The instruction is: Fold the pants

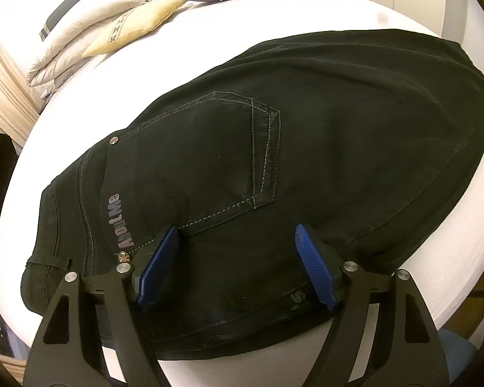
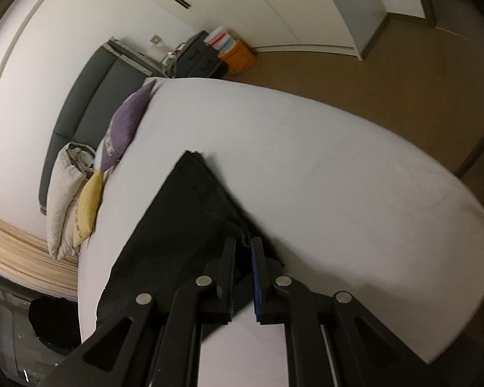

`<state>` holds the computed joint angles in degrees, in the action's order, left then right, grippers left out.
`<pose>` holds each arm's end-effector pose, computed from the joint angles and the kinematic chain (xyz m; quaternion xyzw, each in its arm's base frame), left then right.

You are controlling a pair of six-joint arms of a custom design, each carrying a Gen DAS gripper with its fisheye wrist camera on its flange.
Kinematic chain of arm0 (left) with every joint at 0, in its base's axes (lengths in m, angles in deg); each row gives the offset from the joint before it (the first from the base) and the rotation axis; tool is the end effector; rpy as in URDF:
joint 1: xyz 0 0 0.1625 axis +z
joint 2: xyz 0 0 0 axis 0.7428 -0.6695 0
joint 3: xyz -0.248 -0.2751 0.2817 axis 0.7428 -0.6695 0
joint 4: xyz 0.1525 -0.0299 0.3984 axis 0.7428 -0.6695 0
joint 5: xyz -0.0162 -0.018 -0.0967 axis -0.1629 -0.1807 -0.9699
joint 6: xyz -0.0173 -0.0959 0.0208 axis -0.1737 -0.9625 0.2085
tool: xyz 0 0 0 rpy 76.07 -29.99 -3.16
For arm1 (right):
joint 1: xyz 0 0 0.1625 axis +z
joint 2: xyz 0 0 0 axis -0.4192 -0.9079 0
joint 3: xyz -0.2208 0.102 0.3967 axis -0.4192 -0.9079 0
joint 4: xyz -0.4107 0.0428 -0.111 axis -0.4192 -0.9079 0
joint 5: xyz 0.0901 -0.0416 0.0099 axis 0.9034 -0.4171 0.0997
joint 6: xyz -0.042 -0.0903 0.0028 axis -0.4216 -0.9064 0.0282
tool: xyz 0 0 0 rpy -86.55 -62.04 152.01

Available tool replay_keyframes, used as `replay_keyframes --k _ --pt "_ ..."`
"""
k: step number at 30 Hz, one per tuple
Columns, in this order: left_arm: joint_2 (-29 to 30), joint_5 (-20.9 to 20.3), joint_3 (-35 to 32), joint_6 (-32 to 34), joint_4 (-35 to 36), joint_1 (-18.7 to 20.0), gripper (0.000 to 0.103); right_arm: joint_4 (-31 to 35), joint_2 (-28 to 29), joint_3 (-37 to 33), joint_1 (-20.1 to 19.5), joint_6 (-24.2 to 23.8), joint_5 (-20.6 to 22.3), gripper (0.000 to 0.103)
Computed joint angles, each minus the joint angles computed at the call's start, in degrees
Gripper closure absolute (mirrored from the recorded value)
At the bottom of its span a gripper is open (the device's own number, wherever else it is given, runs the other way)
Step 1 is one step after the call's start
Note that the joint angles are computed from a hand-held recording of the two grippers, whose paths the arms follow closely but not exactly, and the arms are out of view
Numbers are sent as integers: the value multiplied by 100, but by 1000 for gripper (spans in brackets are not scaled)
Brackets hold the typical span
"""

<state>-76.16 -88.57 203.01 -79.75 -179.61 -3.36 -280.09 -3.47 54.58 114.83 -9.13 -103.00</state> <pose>-0.0264 -0.3350 0.3300 0.1286 0.8429 -0.2136 0.4768 0.1085 -0.5163 0.1975 -0.1511 -0.9108 0.3767 0.0758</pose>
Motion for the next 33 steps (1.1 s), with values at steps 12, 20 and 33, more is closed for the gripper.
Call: replay_keyframes --k 12,20,33 --pt "119 36 -68 -346 265 -44 25 348 -392 -78 496 -673 -654 74" --pt "171 12 -102 -444 282 -62 25 1611 82 -867 717 -1305 -473 56" --pt "-10 87 -48 -513 276 -13 11 1935 48 -1458 661 -2243 -646 28"
